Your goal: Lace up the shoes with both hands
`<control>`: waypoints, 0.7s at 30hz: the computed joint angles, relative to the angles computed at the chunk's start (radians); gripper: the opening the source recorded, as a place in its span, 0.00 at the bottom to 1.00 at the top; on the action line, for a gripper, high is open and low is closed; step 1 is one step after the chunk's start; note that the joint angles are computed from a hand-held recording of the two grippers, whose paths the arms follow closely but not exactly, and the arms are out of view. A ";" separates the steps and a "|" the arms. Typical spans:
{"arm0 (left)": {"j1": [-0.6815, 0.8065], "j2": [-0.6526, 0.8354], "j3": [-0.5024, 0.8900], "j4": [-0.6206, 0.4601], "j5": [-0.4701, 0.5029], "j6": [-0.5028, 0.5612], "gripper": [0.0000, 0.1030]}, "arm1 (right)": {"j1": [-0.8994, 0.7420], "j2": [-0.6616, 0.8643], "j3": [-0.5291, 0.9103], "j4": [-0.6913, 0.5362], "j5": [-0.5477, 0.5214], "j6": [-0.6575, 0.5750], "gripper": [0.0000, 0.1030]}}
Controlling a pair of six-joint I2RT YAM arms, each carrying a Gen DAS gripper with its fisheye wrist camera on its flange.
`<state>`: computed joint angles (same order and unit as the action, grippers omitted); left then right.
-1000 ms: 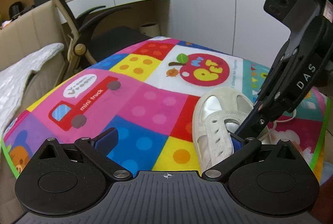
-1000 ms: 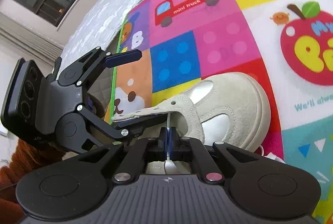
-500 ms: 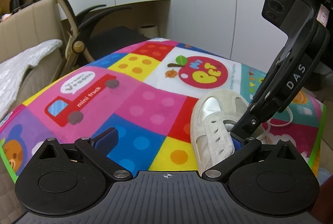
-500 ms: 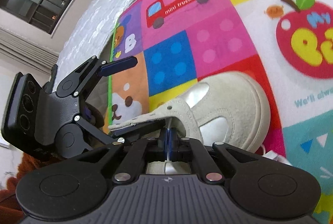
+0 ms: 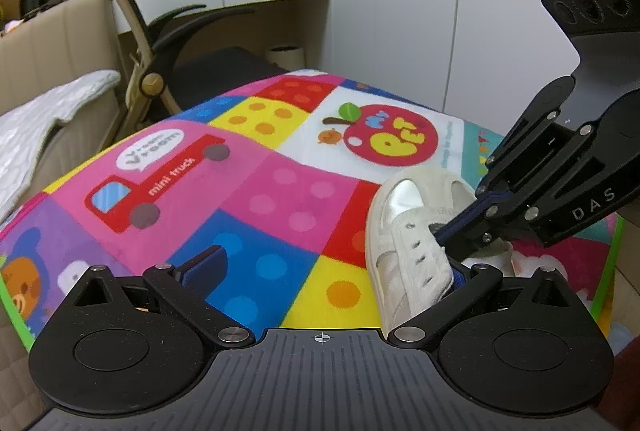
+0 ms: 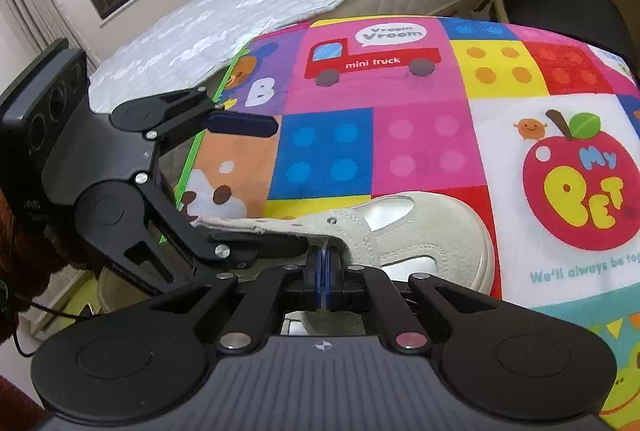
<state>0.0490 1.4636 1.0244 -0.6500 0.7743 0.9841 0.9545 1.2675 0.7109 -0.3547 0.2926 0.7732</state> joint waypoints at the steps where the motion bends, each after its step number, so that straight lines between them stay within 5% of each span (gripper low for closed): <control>1: 0.001 -0.002 -0.004 0.006 -0.003 -0.003 1.00 | 0.017 0.012 0.001 0.004 0.030 -0.007 0.00; 5: 0.013 0.007 -0.006 0.004 -0.012 -0.009 1.00 | 0.186 0.144 0.067 -0.037 0.307 -0.129 0.00; 11: 0.024 -0.007 -0.029 -0.004 -0.010 0.016 1.00 | 0.169 0.127 0.042 -0.006 0.295 -0.075 0.00; 18: 0.032 -0.002 -0.034 -0.003 -0.011 0.022 1.00 | 0.330 0.313 0.139 -0.091 0.564 -0.107 0.00; 21: 0.035 -0.015 -0.043 0.002 -0.008 0.025 1.00 | 0.345 0.326 0.166 -0.131 0.579 -0.117 0.00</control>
<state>0.0837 1.4488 0.9810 -0.6475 0.7662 1.0095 1.2999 1.5939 0.8771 -0.4861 0.8715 0.6562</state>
